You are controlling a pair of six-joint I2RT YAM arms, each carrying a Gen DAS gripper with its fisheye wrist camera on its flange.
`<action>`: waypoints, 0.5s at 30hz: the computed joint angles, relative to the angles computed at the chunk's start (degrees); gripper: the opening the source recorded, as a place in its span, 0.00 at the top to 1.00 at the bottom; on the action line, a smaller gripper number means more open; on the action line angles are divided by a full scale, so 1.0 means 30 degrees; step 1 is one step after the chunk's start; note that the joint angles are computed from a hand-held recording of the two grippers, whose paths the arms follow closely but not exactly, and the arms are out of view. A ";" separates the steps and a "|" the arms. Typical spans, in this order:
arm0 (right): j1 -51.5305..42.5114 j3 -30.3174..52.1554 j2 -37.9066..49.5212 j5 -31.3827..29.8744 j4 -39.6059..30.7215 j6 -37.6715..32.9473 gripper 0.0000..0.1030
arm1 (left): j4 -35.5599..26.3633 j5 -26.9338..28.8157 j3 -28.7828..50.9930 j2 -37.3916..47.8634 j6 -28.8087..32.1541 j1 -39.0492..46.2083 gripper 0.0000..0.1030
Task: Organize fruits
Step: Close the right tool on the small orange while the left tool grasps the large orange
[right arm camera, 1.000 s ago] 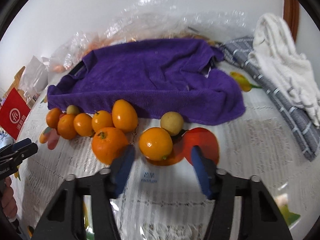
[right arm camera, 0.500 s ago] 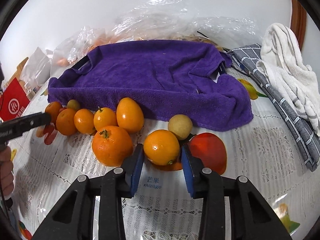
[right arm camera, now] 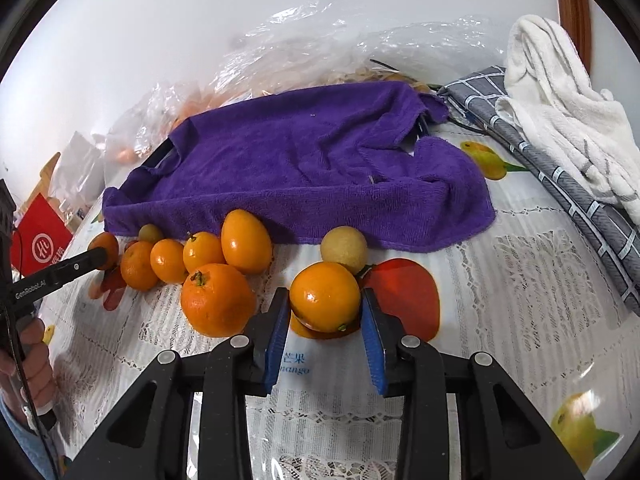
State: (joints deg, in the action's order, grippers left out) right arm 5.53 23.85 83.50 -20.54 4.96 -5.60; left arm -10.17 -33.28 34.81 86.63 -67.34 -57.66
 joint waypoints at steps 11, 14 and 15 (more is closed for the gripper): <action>-0.0037 0.0087 0.0086 -0.0064 -0.0246 -0.0354 0.66 | -0.1109 -0.0335 0.1124 0.1352 0.0098 -0.0038 0.61; 0.0295 0.0069 0.0009 0.0451 -0.0208 -0.0367 0.66 | -0.1004 -0.0485 0.1170 0.1524 -0.0024 -0.0031 0.61; 0.0363 0.0081 -0.0003 0.0545 -0.0232 -0.0354 0.65 | -0.1029 -0.0412 0.1240 0.1587 0.0013 0.0072 0.61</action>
